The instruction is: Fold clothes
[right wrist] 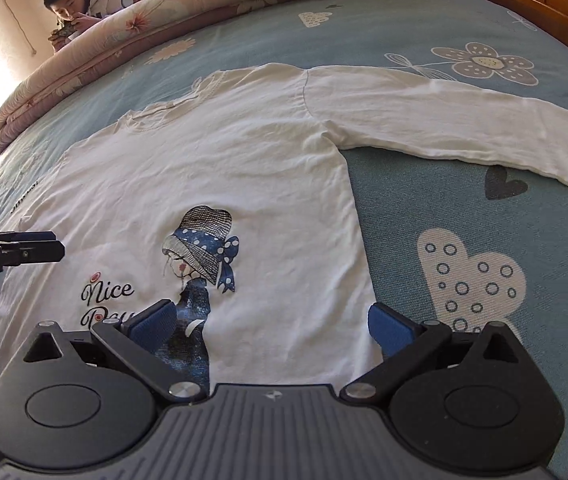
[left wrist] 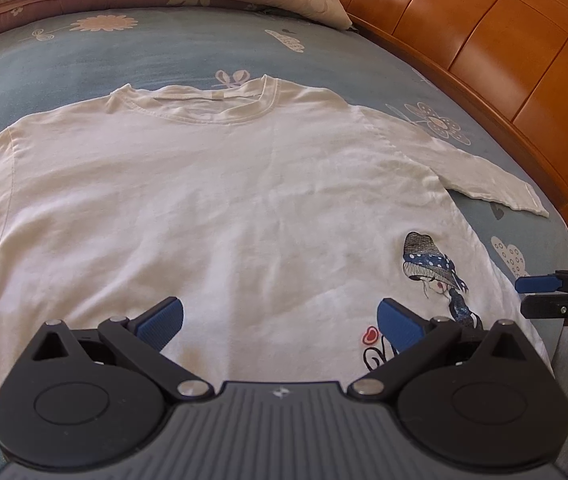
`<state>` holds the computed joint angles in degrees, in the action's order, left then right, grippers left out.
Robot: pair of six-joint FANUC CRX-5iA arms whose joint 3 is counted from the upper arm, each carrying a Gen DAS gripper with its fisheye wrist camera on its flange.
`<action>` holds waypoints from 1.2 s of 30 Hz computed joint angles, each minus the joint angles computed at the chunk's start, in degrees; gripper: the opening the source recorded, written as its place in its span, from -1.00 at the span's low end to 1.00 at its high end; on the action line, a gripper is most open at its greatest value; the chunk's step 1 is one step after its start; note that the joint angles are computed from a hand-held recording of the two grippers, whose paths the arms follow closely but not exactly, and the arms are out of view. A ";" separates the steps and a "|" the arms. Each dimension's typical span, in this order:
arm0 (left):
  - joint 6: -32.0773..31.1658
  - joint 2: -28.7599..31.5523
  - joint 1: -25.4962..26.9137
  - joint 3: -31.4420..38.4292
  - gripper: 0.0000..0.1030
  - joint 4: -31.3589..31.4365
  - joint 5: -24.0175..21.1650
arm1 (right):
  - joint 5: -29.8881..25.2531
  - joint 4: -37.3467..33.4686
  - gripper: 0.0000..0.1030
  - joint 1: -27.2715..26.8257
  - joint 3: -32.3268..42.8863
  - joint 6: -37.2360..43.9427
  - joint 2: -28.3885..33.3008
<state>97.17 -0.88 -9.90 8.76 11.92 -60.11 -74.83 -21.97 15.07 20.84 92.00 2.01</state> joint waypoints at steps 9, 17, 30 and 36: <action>0.23 1.44 -1.74 1.70 0.99 -1.95 -2.38 | 1.14 1.31 1.00 1.48 -7.76 0.73 -5.80; 1.03 1.33 -2.22 1.66 0.99 -2.87 -2.13 | -0.13 0.03 1.00 -0.79 -7.44 -4.61 -7.26; 1.41 1.27 -3.02 1.49 0.99 -4.55 -1.49 | 9.48 19.45 1.00 13.68 -20.02 -3.48 -12.71; 1.96 1.80 -3.99 2.65 0.99 -6.76 -2.23 | 11.08 23.59 1.00 15.97 -22.66 -5.59 -14.11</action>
<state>99.13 0.92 -13.90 11.42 5.16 -62.34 -63.76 1.62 31.04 -1.83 86.41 -12.10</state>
